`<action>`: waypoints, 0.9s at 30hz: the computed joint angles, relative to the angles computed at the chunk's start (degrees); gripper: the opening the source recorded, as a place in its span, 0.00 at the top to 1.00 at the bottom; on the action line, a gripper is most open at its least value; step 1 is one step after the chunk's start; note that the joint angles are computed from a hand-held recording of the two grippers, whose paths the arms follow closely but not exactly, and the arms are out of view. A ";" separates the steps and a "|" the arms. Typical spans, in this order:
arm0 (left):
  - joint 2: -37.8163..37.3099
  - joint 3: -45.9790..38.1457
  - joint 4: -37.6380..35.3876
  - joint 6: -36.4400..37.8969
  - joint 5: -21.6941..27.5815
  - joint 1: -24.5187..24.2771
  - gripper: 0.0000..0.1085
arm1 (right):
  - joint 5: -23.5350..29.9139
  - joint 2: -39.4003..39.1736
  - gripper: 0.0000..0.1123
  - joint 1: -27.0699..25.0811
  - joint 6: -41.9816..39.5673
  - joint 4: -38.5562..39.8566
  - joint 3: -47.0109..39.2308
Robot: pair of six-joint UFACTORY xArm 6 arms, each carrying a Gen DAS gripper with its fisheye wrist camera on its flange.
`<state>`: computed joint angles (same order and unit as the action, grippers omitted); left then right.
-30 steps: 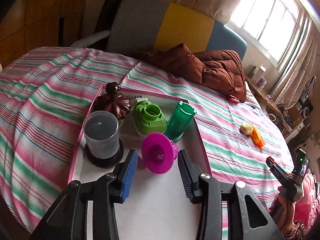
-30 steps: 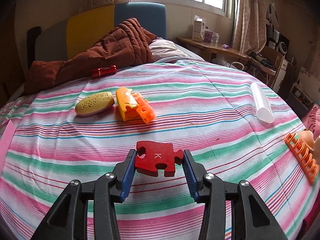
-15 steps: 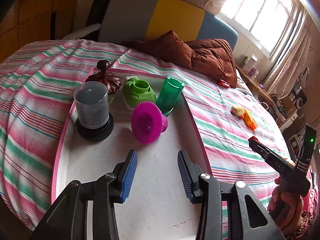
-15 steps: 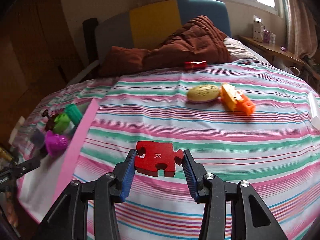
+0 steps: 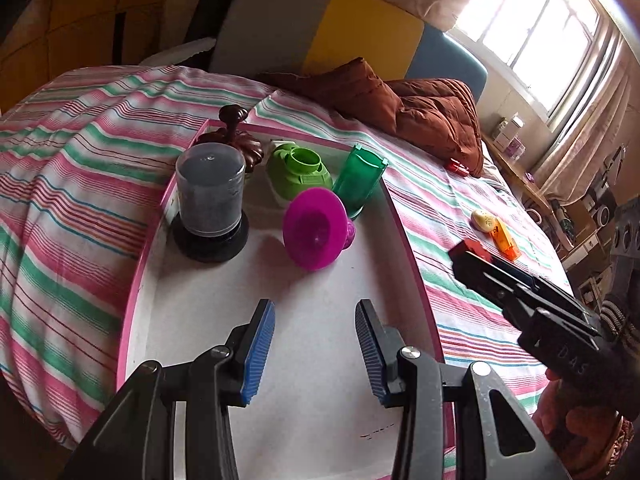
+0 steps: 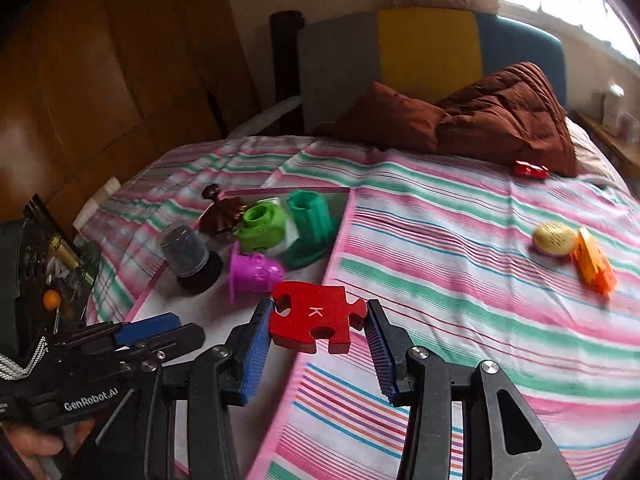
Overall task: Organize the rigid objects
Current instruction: 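Carry the red K piece into the tray and open the right tool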
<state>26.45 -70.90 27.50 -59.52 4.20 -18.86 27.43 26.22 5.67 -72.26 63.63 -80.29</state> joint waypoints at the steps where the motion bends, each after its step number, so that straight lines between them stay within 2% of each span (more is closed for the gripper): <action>1: -0.15 0.10 1.63 -1.69 0.02 0.19 0.61 | -0.03 0.13 0.59 0.53 0.18 -1.14 -0.15; 3: -0.42 0.18 4.48 -5.01 0.49 0.59 0.61 | -0.39 0.62 0.59 1.64 0.83 -3.87 -0.62; 10: -1.05 1.47 2.77 -5.94 0.80 1.58 0.61 | -2.29 4.97 0.59 4.47 3.20 -13.33 -4.76; 15: -1.32 1.75 3.54 -6.94 0.77 1.90 0.61 | -5.73 7.61 0.58 5.58 4.61 -20.15 -6.58; 18: -1.33 1.80 3.04 -6.45 0.70 1.89 0.61 | -6.91 7.35 0.57 5.72 1.73 -18.89 -5.90; 19: -1.36 1.86 3.24 -6.62 0.61 1.93 0.61 | -8.18 7.06 0.52 5.93 1.13 -18.34 -5.28; 21: -1.25 1.75 2.95 -6.32 0.83 1.81 0.61 | -9.08 6.32 0.49 5.85 -0.29 -16.13 -4.30; 27: -1.22 1.80 2.59 -5.86 0.59 1.60 0.61 | -6.83 3.89 0.46 4.17 -0.12 -9.31 -2.49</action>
